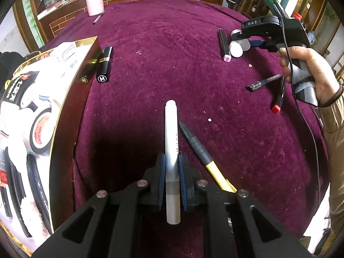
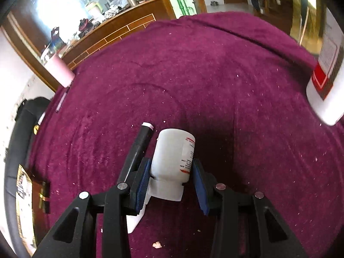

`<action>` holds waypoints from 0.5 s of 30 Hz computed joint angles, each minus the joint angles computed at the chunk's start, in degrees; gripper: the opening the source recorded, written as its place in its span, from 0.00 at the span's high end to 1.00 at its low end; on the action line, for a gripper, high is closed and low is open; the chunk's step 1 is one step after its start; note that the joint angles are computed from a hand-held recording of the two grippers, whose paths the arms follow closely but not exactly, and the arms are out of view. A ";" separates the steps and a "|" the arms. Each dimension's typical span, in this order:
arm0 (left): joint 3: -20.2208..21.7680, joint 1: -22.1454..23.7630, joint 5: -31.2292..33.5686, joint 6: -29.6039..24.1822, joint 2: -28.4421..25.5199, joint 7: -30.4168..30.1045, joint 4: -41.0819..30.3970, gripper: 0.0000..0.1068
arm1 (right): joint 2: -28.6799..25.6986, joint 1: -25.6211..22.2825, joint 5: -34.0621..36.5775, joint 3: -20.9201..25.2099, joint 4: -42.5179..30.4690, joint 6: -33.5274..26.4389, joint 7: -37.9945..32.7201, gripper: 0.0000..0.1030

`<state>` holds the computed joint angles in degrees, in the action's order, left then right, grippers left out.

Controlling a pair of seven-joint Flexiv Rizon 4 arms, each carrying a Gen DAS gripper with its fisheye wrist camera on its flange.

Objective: Organize objects
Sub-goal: 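Grasp the small white bottle with the right tool and lift it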

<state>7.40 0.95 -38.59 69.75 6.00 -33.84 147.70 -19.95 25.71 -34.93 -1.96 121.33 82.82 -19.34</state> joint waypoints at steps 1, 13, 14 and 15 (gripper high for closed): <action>0.04 0.07 -0.06 -0.29 -0.14 -0.01 -0.19 0.87 | 0.35 0.81 -1.27 -1.15 0.66 0.47 0.82 0.61; 0.33 -0.06 -10.38 -4.84 0.85 4.17 -0.07 0.89 | 5.64 9.51 -9.31 -12.97 9.92 11.96 8.15 0.62; 0.28 -0.08 -10.48 -4.81 1.07 4.12 -0.01 0.89 | 6.33 11.16 -10.22 -14.87 10.68 12.48 8.62 0.62; 0.23 -0.31 -11.20 -4.47 1.45 4.42 0.20 0.89 | 7.09 13.11 -11.55 -17.26 11.52 13.22 9.28 0.62</action>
<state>7.64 0.64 -49.79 65.28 7.45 -29.42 147.90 -12.85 38.82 -46.48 -19.23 132.85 96.04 -10.06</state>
